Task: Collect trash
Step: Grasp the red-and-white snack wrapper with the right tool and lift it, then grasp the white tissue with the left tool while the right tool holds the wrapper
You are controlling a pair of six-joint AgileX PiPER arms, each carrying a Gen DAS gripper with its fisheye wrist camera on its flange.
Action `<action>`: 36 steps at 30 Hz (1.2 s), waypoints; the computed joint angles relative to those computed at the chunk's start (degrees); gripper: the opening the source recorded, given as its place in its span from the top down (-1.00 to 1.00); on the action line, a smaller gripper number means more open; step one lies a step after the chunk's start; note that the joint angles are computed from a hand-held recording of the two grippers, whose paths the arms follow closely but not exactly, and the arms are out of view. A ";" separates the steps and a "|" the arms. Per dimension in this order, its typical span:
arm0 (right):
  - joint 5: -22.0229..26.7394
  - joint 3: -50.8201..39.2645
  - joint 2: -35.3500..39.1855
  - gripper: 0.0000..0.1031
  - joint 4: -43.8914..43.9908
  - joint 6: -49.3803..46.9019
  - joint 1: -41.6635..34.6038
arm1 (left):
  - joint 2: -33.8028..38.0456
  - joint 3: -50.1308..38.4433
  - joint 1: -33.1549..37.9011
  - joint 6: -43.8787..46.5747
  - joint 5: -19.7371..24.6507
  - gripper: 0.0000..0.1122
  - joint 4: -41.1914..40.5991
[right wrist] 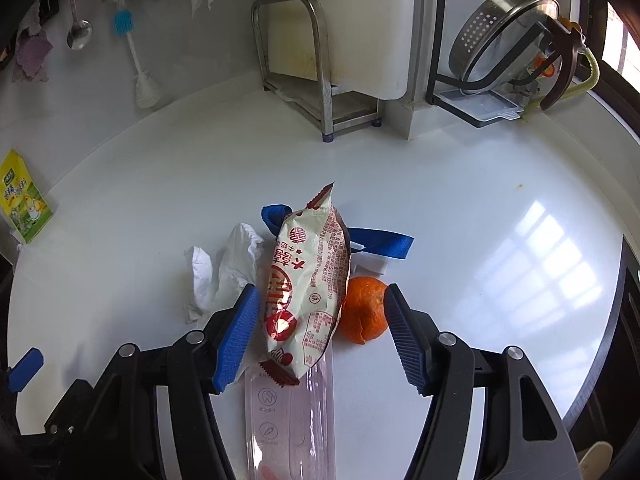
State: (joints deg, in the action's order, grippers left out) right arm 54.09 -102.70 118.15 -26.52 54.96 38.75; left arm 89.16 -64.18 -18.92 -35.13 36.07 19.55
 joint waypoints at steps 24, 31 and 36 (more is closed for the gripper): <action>-11.39 19.28 -14.81 0.45 -2.79 7.63 -2.02 | 8.08 -9.81 -3.29 6.23 -0.08 -0.72 -6.04; -12.60 30.12 -23.03 0.45 -6.17 15.28 -1.64 | 14.97 -17.81 -5.22 8.78 1.08 -0.72 -8.55; -12.85 35.87 -27.14 0.45 -7.71 19.35 -0.57 | 19.84 -23.78 -6.46 8.82 2.30 -0.72 -9.02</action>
